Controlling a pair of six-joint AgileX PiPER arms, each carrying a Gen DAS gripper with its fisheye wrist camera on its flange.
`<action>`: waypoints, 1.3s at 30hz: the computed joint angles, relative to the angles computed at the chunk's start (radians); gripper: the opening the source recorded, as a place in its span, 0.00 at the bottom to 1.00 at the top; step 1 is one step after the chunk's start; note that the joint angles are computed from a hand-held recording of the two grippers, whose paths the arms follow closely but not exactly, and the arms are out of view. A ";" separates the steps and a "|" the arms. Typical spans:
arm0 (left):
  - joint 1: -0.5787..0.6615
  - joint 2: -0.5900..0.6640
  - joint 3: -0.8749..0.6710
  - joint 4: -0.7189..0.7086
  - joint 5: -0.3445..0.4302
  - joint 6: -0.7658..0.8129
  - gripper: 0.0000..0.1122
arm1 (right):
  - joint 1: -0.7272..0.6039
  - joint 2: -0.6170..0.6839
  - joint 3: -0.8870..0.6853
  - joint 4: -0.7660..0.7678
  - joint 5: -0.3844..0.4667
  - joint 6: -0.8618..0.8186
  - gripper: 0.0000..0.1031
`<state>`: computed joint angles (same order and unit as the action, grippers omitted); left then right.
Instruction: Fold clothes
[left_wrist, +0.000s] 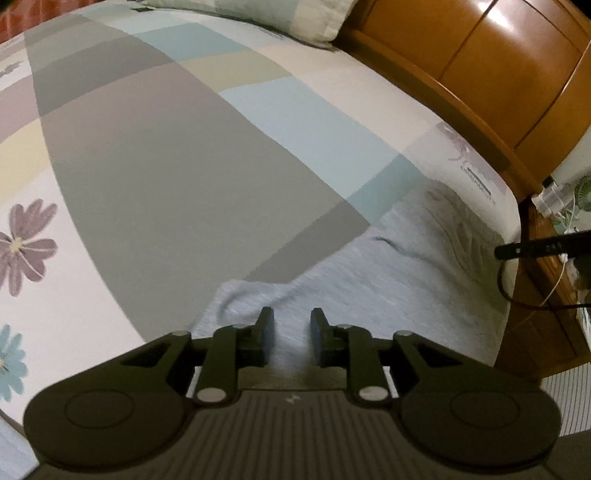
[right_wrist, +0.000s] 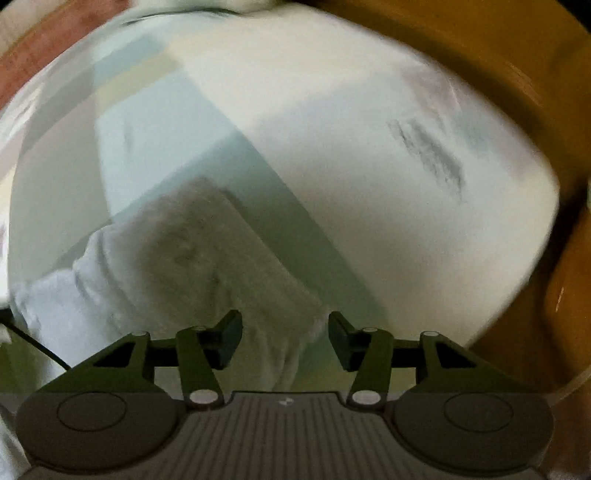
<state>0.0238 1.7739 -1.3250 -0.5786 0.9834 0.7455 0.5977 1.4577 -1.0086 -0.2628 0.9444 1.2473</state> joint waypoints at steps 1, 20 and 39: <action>-0.004 -0.002 0.002 0.009 0.003 -0.004 0.19 | -0.018 -0.013 0.028 0.030 -0.041 0.023 0.53; -0.025 0.047 -0.064 0.007 0.014 0.034 0.37 | 0.027 -0.044 -0.004 0.059 0.129 -0.092 0.31; 0.106 -0.100 0.140 0.274 -0.007 0.016 0.39 | 0.092 0.163 -0.272 0.110 -0.031 -0.447 0.36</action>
<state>0.1299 1.6738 -1.1850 -0.3047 0.9764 0.7615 0.6897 1.6208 -1.2807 -0.1526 0.9133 0.8002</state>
